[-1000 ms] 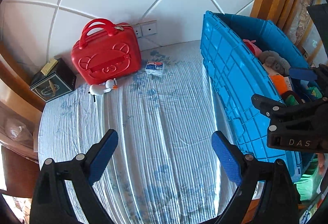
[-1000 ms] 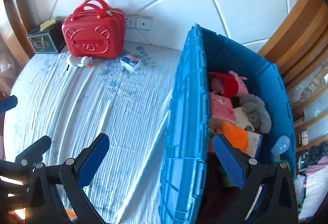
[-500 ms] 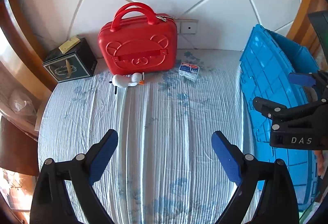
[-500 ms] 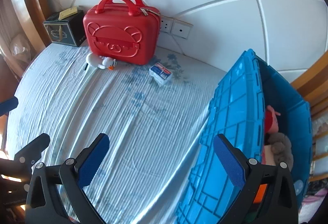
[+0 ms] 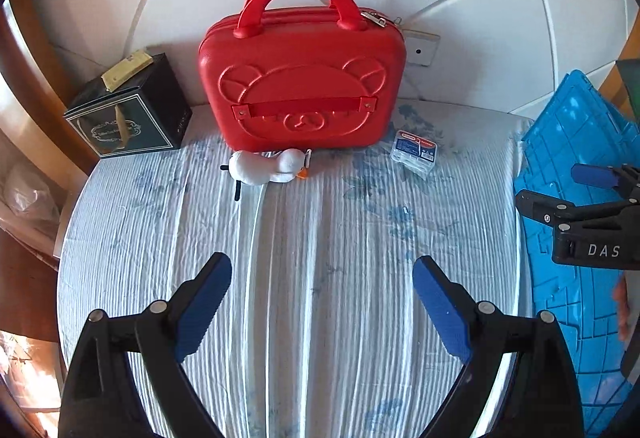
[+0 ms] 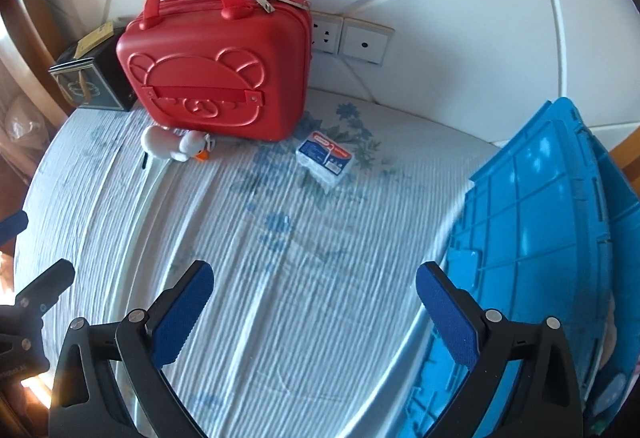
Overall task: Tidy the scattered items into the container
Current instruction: 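Grasp the white rabbit toy with the left gripper while the right gripper grasps the floss box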
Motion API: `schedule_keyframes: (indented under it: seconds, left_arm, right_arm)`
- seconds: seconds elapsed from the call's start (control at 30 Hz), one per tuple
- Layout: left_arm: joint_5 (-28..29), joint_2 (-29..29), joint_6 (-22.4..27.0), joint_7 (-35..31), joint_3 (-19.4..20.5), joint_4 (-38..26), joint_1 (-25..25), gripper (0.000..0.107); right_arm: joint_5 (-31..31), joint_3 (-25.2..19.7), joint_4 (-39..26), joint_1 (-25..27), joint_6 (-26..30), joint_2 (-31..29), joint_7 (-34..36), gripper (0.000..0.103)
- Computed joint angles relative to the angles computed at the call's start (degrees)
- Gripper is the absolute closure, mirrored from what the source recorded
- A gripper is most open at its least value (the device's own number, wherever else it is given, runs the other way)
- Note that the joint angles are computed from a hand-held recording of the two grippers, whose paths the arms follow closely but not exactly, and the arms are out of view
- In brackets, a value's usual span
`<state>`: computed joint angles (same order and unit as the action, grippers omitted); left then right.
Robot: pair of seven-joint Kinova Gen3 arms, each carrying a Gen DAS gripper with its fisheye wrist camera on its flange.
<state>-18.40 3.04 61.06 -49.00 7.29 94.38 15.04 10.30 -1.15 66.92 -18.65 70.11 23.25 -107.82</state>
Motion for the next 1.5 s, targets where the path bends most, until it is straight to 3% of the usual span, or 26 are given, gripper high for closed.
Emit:
schedule_keyframes:
  seconds: [0.2, 0.5, 0.73, 0.93, 1.13, 1.33, 1.37, 1.43, 1.5]
  left_arm:
    - [4.4, 4.2, -10.3, -9.8, -4.1, 4.2, -6.4, 0.014]
    - [8.4, 15.1, -22.6, -16.7, -8.8, 5.9, -13.7, 0.014]
    - [13.7, 20.3, -31.3, -21.9, -8.6, 6.5, -17.9, 0.014]
    - [12.5, 24.5, -31.6, -22.8, -10.3, 4.4, -15.1, 0.014]
    - [8.8, 26.7, -34.0, -19.4, -13.7, 3.9, -10.5, 0.014]
    - [2.5, 26.9, -35.4, -11.7, -19.8, 5.4, -2.0, 0.027]
    - [2.1, 26.7, -35.1, -10.8, -19.7, 5.5, -1.7, 0.033]
    - [2.6, 26.0, -34.9, -11.3, -17.2, 6.1, -3.1, 0.037]
    - [4.1, 25.4, -34.3, -13.4, -13.8, 6.4, -5.0, 0.040]
  right_arm:
    - [-3.0, 0.6, -3.8, 1.9, -3.3, 8.4, -1.9, 0.001]
    - [-4.7, 1.5, -9.3, 3.4, -6.9, 18.6, -3.1, 0.000]
    - [-5.4, 1.8, -11.8, 5.0, -10.1, 23.2, -2.0, 0.000]
    - [-5.3, 2.3, -13.3, 6.0, -13.6, 26.1, -0.6, 0.000]
    - [-6.6, 1.4, -10.7, 8.2, -20.0, 26.8, 1.4, 0.000]
    - [-9.1, 0.5, -8.4, 9.5, -24.2, 27.4, 3.0, 0.003]
    - [-9.2, 0.4, -7.4, 9.2, -24.9, 27.0, 3.1, 0.006]
    - [-9.6, -0.6, -5.1, 8.9, -26.1, 26.1, 4.8, 0.024]
    - [-9.4, -1.1, -3.2, 7.7, -25.8, 25.3, 6.7, 0.024]
